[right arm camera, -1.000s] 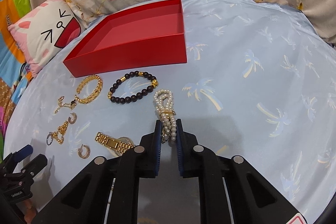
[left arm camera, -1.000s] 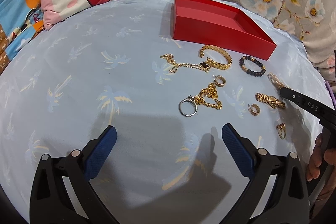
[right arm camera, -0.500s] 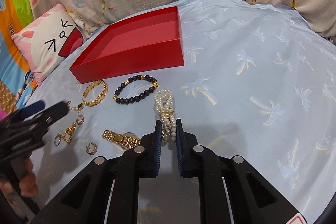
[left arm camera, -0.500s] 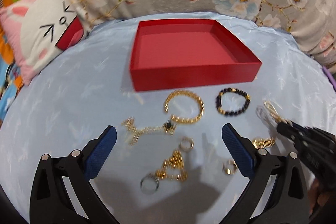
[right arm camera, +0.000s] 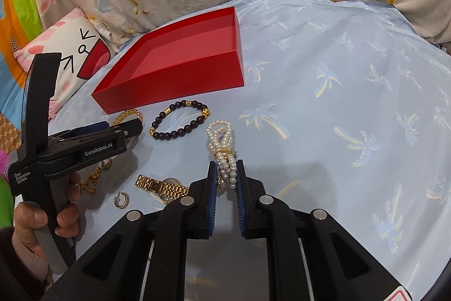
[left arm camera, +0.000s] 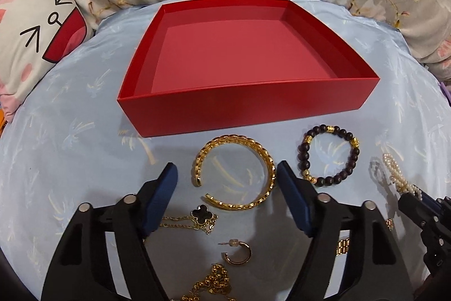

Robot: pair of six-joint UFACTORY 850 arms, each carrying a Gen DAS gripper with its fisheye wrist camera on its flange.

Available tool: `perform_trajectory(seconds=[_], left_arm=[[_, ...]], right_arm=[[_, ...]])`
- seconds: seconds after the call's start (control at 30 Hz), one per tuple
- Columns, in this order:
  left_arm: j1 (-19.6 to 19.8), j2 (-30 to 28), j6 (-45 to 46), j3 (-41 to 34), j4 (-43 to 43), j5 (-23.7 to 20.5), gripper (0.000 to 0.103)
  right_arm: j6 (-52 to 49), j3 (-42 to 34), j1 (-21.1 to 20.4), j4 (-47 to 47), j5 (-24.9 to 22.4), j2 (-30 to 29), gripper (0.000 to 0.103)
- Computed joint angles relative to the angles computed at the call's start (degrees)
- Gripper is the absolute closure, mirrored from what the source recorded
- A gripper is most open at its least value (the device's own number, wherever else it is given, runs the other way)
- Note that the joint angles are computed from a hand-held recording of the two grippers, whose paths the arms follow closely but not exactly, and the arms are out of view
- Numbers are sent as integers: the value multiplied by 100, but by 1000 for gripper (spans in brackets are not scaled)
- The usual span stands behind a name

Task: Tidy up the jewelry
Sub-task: 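Carry the pearl bracelet into the red box and release it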

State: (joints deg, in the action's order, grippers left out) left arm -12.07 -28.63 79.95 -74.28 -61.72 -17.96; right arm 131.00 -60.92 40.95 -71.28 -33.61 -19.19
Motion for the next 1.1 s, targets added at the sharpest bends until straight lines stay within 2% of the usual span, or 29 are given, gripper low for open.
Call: perform_trajectory(seconds=[0.07,0.13,0.27,0.4,0.6,0.7,0.87,0.97,1.1], left_arm=[[4,7,94,6,-64,-23,38],[11,25,236,28,-192,-41,48],[27,48,380,51,-347,-83,48],[59,208,878,217,-846,-3,48],[303,559,1333,255,-1273,-395,48],[377,483,975,-136,-1026,-662,48],[307,68,462,-1007,-735,-696,48],[203,-345,-170,-1711,-204,-706,48],[46,-1018,-1319,-2723,820,-804,48]], right_arm=[[0,-2,2,4,-7,-1,91],[-3,-5,2,12,-11,-3,91],[25,0,6,-11,-30,1,91],[93,33,17,-65,-73,30,91],[-46,-52,-17,-245,-180,217,91],[-541,-348,-183,-272,-297,240,91],[-1445,-1065,-735,-152,219,3,91],[-2230,-1663,-1123,356,584,-347,91],[-3579,-2575,-1580,1564,889,-1001,91]])
